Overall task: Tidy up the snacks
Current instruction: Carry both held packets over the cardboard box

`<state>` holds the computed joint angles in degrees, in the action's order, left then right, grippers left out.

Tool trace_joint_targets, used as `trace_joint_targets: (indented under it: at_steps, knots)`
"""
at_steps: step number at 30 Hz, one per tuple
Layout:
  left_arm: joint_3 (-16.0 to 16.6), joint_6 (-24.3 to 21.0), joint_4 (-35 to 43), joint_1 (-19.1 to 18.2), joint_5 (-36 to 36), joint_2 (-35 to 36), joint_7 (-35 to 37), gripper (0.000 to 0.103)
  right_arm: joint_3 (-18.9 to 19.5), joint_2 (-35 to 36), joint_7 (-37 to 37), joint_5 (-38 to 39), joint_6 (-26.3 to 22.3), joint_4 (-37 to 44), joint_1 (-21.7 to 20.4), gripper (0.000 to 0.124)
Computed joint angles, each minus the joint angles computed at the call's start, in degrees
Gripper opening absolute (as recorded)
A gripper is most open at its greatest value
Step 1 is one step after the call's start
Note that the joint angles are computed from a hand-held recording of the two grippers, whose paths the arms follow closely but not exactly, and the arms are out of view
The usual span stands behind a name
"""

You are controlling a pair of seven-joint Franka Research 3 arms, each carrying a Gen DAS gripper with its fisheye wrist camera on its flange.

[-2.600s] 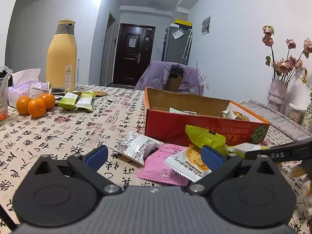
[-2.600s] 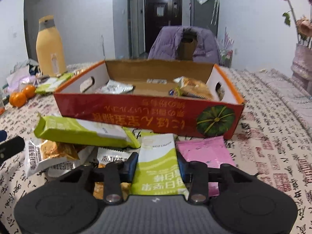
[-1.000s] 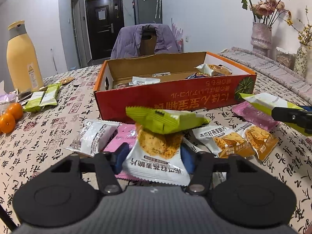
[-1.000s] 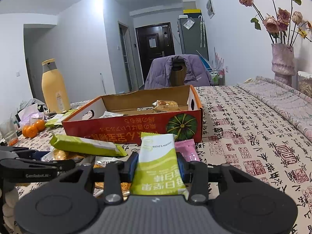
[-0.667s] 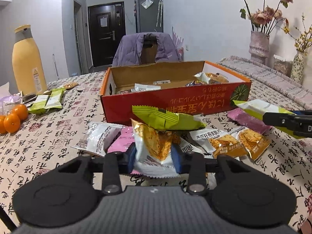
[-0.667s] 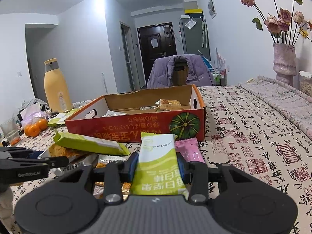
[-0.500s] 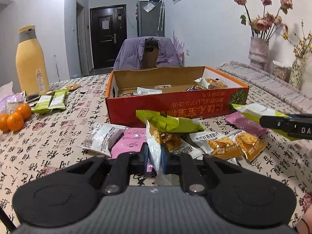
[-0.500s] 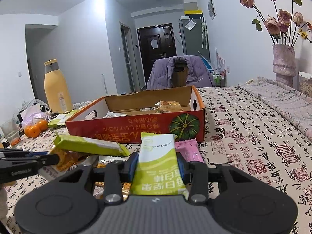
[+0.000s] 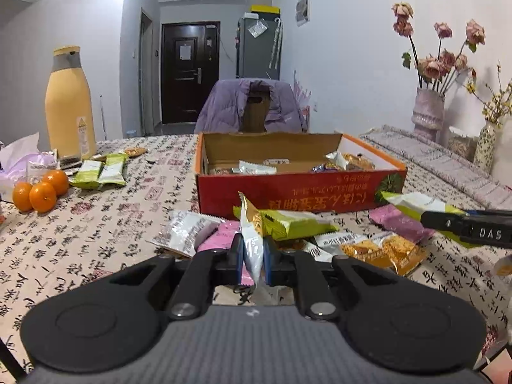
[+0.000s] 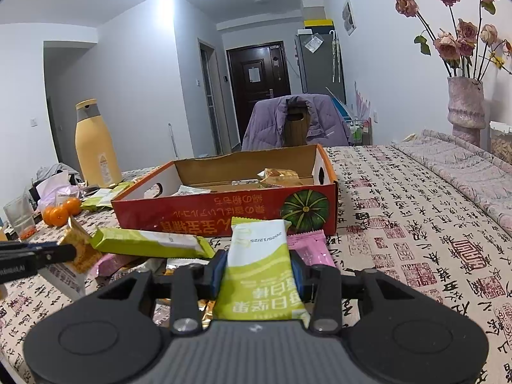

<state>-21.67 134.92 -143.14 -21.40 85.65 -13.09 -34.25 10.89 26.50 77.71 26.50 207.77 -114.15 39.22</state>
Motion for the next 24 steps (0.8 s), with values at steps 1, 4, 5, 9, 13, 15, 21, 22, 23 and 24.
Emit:
trace_joint_targets:
  at_steps: [1, 4, 5, 9, 13, 15, 21, 22, 23, 24]
  knots:
    - [-0.06, -0.16, -0.14, -0.05, 0.2, -0.41, -0.22, 0.013, 0.0, -0.06, -0.02, -0.02, 0.05, -0.06, 0.05, 0.039]
    - [-0.23, -0.47, -0.29, -0.07, 0.75, -1.15, -0.29, 0.013, 0.02, -0.09, -0.05, -0.13, 0.23, 0.04, 0.11, 0.039]
    - [-0.33, -0.7, -0.24, -0.08, 0.9, -1.33, -0.26, 0.013, 0.02, -0.09, -0.08, -0.21, 0.28, 0.08, 0.09, 0.039]
    - [-0.5, -1.39, 0.24, 0.03, 1.59, -1.58, -0.2, 0.013, -0.05, -0.02, -0.33, -0.29, 0.42, 0.59, 0.2, 0.039]
    - [-0.44, -1.77, 0.74, 0.26, 2.77, -1.9, -0.52, 0.013, -0.38, 0.32, -1.01, -0.09, 0.36, 1.6, 0.54, 0.039]
    - [-0.55, -2.27, 1.07, 0.37, 3.5, -2.01, -0.56, 0.013, -0.53, 0.52, -1.38, 0.12, 0.31, 2.23, 0.7, 0.039]
    - [-0.06, -2.26, 2.46, 0.95, 5.38, -1.47, -0.46, 0.013, -0.98, 1.36, -2.71, 0.62, 0.3, 4.47, 1.15, 0.039]
    - [0.08, -2.11, 2.75, 1.07, 5.71, -1.32, -0.44, 0.013, -1.04, 1.52, -2.95, 0.67, 0.26, 4.86, 1.2, 0.039]
    - [0.24, -1.94, 3.05, 1.22, 6.1, -1.17, -0.46, 0.013, -1.16, 1.71, -3.25, 0.81, 0.2, 5.37, 1.34, 0.039]
    - [0.37, -1.84, 3.5, 1.38, 6.56, -0.84, -0.49, 0.013, -1.25, 1.96, -3.52, 0.89, 0.1, 5.98, 1.43, 0.039]
